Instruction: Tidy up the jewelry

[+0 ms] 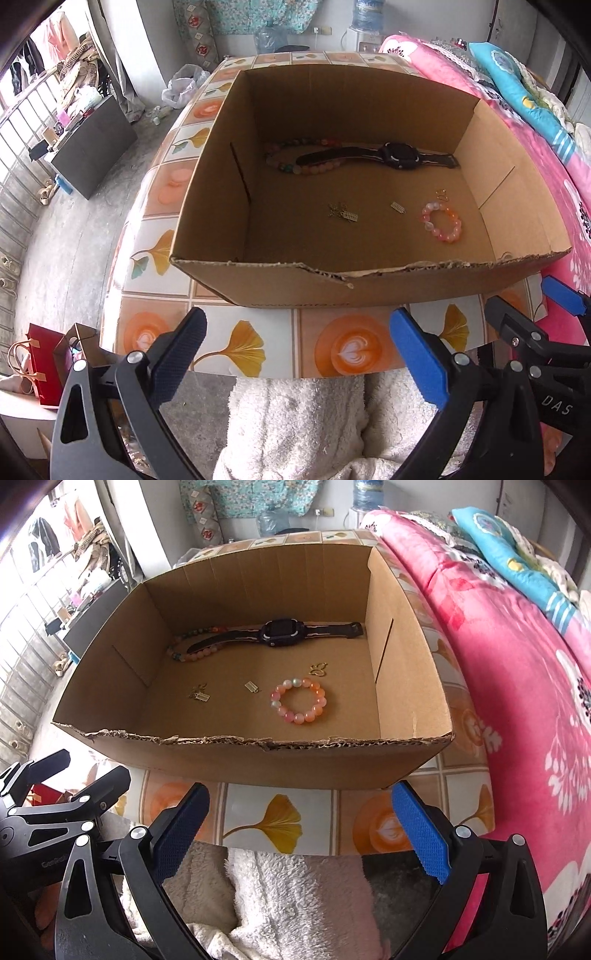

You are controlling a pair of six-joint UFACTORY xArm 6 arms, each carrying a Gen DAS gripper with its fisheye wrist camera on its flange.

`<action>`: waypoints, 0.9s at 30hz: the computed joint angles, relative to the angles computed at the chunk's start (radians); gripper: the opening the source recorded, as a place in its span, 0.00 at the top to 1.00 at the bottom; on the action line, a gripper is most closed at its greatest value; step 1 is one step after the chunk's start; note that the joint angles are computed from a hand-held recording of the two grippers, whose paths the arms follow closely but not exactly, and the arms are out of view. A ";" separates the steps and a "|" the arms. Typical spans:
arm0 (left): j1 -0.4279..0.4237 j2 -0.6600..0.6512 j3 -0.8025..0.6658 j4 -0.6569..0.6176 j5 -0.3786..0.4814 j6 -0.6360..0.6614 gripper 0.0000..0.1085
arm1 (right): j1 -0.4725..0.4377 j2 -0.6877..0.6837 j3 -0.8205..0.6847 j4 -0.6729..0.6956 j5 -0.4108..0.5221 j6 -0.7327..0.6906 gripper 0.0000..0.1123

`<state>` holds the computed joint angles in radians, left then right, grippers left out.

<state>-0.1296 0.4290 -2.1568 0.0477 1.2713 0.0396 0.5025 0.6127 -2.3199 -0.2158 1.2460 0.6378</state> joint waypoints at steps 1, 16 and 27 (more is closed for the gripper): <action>0.000 0.002 -0.004 0.000 0.002 -0.001 0.10 | 0.000 0.004 -0.006 0.000 0.004 0.000 0.15; -0.003 0.022 -0.034 0.004 0.020 -0.007 0.10 | -0.004 0.022 -0.036 0.010 0.027 0.008 0.15; -0.001 0.025 -0.040 -0.001 0.028 -0.006 0.10 | -0.007 0.020 -0.034 0.015 0.029 0.006 0.15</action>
<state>-0.1304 0.4537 -2.1971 0.0467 1.2994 0.0332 0.4958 0.6331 -2.3540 -0.2011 1.2754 0.6438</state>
